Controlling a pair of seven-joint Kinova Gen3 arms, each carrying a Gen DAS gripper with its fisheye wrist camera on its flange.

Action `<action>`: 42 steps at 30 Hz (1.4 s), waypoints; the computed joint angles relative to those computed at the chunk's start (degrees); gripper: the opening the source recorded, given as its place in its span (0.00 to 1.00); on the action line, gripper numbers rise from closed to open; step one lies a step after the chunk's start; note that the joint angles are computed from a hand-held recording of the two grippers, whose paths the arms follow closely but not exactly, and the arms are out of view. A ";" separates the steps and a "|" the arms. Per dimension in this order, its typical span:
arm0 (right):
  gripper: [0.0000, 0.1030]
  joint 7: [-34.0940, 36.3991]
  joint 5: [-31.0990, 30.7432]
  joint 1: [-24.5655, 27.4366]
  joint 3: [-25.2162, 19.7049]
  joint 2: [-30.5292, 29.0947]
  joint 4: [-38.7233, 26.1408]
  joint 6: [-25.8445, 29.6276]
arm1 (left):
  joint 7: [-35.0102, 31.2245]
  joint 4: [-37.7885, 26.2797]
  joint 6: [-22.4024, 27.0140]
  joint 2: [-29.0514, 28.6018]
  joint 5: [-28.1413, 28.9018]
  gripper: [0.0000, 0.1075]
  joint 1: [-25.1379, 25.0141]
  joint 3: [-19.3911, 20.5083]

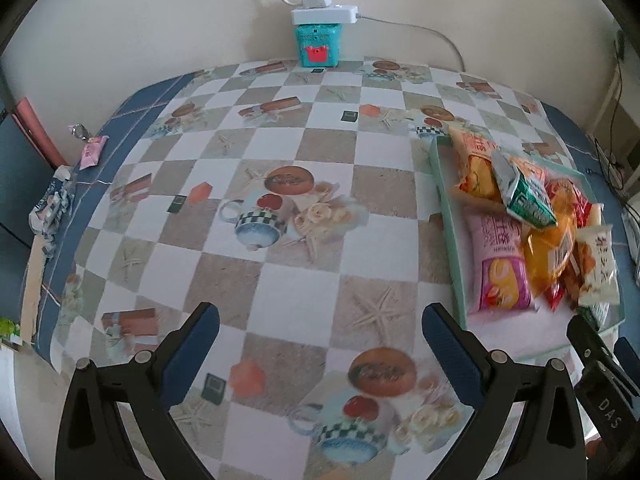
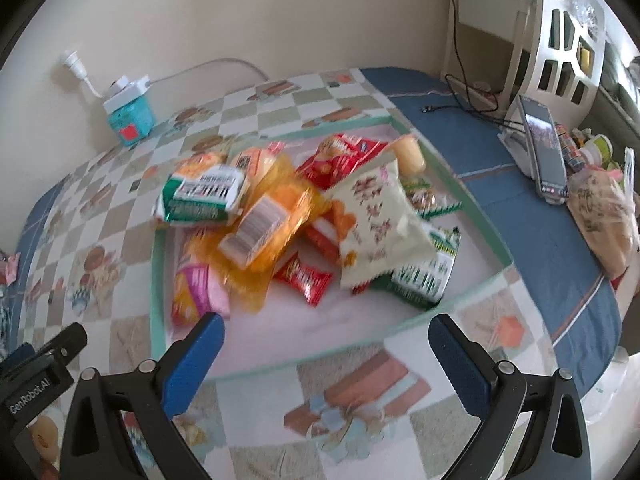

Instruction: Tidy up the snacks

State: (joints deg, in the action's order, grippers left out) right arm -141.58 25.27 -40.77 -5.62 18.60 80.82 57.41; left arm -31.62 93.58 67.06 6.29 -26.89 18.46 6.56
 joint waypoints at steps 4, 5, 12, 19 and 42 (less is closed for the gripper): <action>1.00 0.25 -0.05 -0.60 -0.51 -0.39 0.76 0.47 | 0.05 1.19 2.01 -0.43 -1.68 0.94 0.86 0.59; 1.00 0.27 0.06 -0.83 -0.60 -0.47 0.92 0.77 | -0.26 1.52 2.17 -0.55 -1.79 0.94 0.88 0.64; 1.00 0.41 0.20 -1.65 -1.08 -0.51 1.21 2.79 | 0.05 3.49 2.94 -1.93 -1.79 0.94 0.60 0.90; 1.00 0.42 0.39 -2.14 -1.43 -0.79 1.64 3.22 | 0.13 4.12 2.62 -2.74 -1.58 0.94 -0.17 1.43; 1.00 2.39 -0.71 -1.25 -1.27 -0.07 1.01 1.89 | -2.64 2.87 3.27 -1.01 -0.35 0.94 -0.21 0.93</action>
State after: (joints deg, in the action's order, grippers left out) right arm -139.19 24.56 -42.01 -6.89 18.53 81.83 59.30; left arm -34.26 96.46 70.34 5.28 -27.24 18.25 7.49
